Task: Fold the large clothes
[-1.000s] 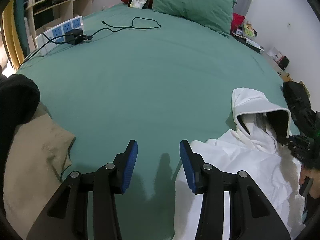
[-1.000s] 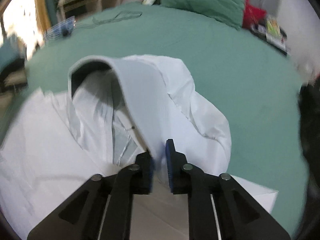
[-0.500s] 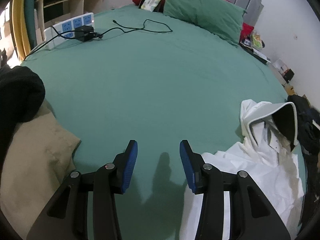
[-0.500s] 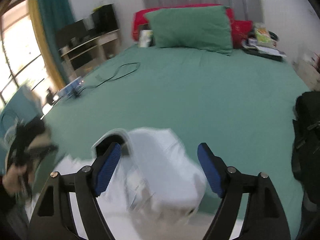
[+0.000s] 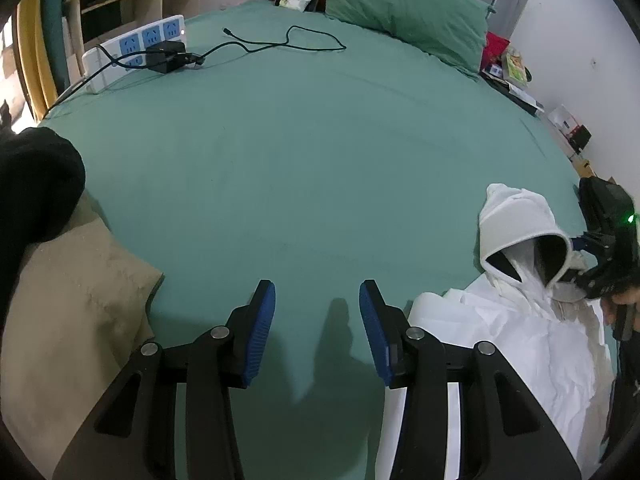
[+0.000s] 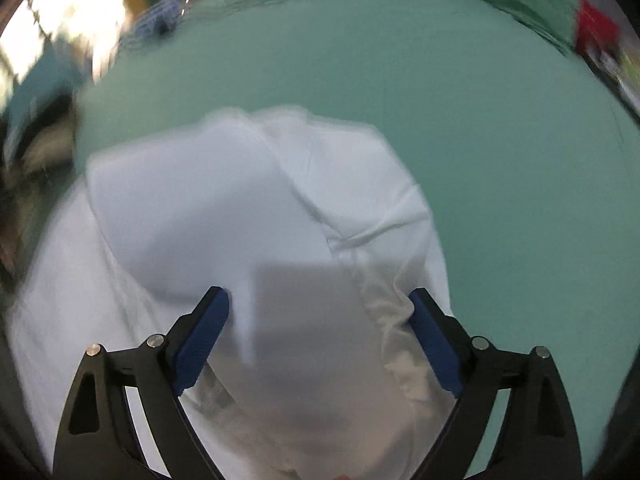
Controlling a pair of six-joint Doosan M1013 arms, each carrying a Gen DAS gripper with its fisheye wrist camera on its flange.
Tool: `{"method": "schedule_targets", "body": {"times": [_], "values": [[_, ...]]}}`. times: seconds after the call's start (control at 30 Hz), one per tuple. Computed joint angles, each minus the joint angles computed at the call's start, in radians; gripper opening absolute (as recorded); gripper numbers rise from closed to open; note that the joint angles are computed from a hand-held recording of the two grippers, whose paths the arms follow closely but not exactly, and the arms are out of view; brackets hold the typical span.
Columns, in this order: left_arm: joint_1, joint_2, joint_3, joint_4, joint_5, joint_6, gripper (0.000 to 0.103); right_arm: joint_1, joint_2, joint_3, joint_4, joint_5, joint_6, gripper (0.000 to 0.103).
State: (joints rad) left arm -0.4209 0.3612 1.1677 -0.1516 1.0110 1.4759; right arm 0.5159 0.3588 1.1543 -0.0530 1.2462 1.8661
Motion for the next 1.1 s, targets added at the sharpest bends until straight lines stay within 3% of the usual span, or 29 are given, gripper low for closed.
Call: {"method": "schedule_targets", "body": {"times": [0.1, 0.3, 0.5, 0.6, 0.67, 0.7, 0.73, 0.77, 0.87, 0.93, 1.1], "values": [[0.0, -0.001, 0.002, -0.005, -0.001, 0.004, 0.046, -0.015, 0.018, -0.027, 0.035, 0.015, -0.067, 0.098], [0.0, 0.009, -0.005, -0.003, 0.026, 0.005, 0.046, -0.061, 0.088, -0.132, 0.157, 0.167, -0.201, 0.102], [0.002, 0.011, -0.006, -0.019, 0.034, 0.017, 0.046, -0.048, 0.108, -0.166, 0.182, 0.288, -0.262, 0.098], [0.001, 0.009, -0.005, -0.025, 0.033, 0.021, 0.046, -0.028, 0.101, -0.16, 0.144, 0.28, -0.237, 0.082], [-0.002, 0.007, -0.005, -0.025, 0.034, 0.026, 0.046, -0.012, 0.095, -0.159, 0.114, 0.268, -0.232, 0.049], [-0.004, 0.006, -0.004, -0.025, 0.033, 0.029, 0.046, 0.001, 0.092, -0.158, 0.086, 0.26, -0.228, 0.037], [-0.005, 0.006, -0.004, -0.026, 0.031, 0.033, 0.046, 0.013, 0.09, -0.159, 0.048, 0.259, -0.226, 0.022], [-0.007, 0.003, -0.002, -0.026, 0.029, 0.038, 0.046, 0.04, 0.089, -0.163, -0.042, 0.258, -0.224, 0.018], [-0.013, -0.004, 0.004, -0.025, 0.022, 0.049, 0.046, 0.111, 0.087, -0.152, -0.261, 0.255, -0.247, 0.015], [-0.016, -0.008, 0.007, -0.024, 0.02, 0.055, 0.046, 0.186, 0.087, -0.116, -0.508, 0.252, -0.286, 0.014], [-0.026, -0.03, 0.026, -0.024, -0.013, 0.075, 0.046, 0.33, 0.042, 0.089, -0.974, 0.195, -0.296, 0.014]]}}
